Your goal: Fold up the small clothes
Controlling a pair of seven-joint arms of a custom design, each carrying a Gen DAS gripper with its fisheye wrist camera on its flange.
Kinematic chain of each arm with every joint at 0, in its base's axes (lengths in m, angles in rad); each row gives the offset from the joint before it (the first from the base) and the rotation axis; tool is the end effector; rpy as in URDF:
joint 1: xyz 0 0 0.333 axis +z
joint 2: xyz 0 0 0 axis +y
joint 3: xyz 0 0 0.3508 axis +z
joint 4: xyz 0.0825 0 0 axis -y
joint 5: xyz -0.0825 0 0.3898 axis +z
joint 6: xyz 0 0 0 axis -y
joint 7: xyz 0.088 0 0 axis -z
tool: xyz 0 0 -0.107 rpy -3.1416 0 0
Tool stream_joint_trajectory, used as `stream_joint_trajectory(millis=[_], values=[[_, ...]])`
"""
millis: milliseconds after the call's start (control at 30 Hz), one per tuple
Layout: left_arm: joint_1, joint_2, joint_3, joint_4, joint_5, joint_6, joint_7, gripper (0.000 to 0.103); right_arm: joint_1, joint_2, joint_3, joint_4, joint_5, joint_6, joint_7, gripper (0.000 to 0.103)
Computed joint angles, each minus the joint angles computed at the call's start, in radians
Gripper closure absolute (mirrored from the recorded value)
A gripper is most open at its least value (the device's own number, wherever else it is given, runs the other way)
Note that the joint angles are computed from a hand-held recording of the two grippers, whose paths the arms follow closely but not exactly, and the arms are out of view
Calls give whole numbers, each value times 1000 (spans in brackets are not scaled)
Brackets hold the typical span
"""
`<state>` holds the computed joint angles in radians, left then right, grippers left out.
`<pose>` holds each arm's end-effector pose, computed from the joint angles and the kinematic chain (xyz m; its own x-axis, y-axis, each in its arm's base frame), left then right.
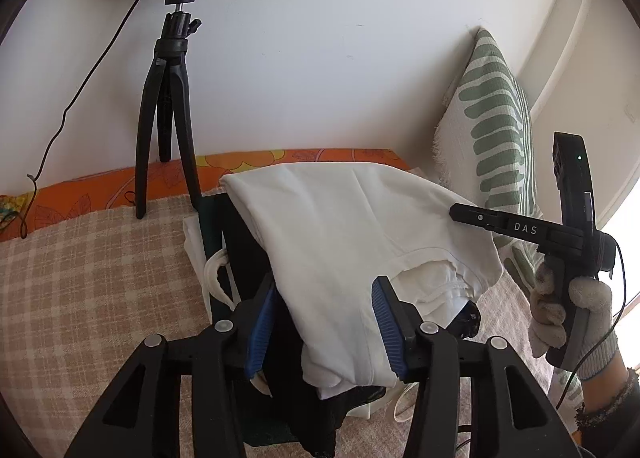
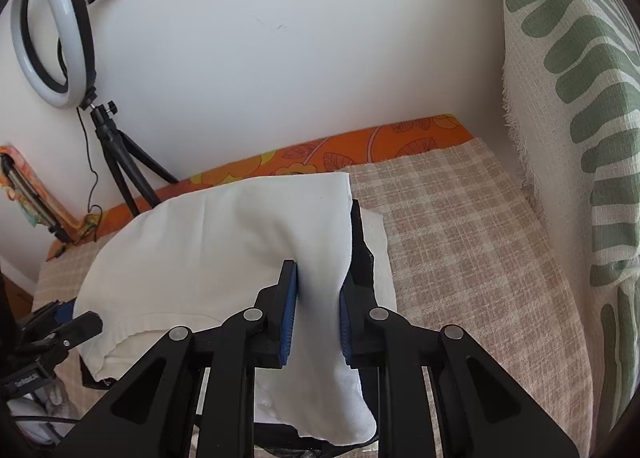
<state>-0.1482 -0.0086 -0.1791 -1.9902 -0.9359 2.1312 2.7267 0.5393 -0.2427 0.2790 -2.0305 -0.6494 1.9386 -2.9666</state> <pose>0.5377 -0.2202 0.5280 -0.8622 -0.3739 0.3417 -0.5038 0.5631 -0.6550 0.3632 0.3484 0.6086 -0.6141 -0.7715 -0.1661 -0.5424 0.5655 -0.6213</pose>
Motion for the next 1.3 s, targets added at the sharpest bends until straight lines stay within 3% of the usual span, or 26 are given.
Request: stream_joint_trajectory(millis=[33, 100, 233, 367, 667, 967, 1100, 1233, 1300], values=[[1, -10, 1, -10, 2, 14, 10, 42, 2, 11, 8, 18, 0, -34, -7, 80], [3, -20, 5, -19, 2, 21, 18, 35, 7, 22, 17, 41, -9, -81, -7, 63], [15, -41, 20, -30, -1, -6, 28, 34, 24, 41, 27, 91, -29, -132, -5, 63], [28, -74, 34, -48, 4, -36, 55, 34, 44, 62, 43, 142, -54, -190, 22, 52], [57, -184, 89, -96, -42, -127, 143, 30, 127, 169, 74, 332, -112, -382, 58, 50], [103, -266, 150, -114, -54, -231, 203, 28, 277, 341, 62, 619, -233, -602, 37, 47], [133, -279, 181, -103, -54, -280, 222, 25, 360, 432, 32, 752, -289, -658, 17, 38], [170, -281, 210, -89, -64, -313, 254, 16, 447, 537, -5, 906, -329, -718, -23, 37], [187, -287, 222, -91, -76, -314, 285, 12, 488, 583, -26, 974, -342, -732, -34, 30]])
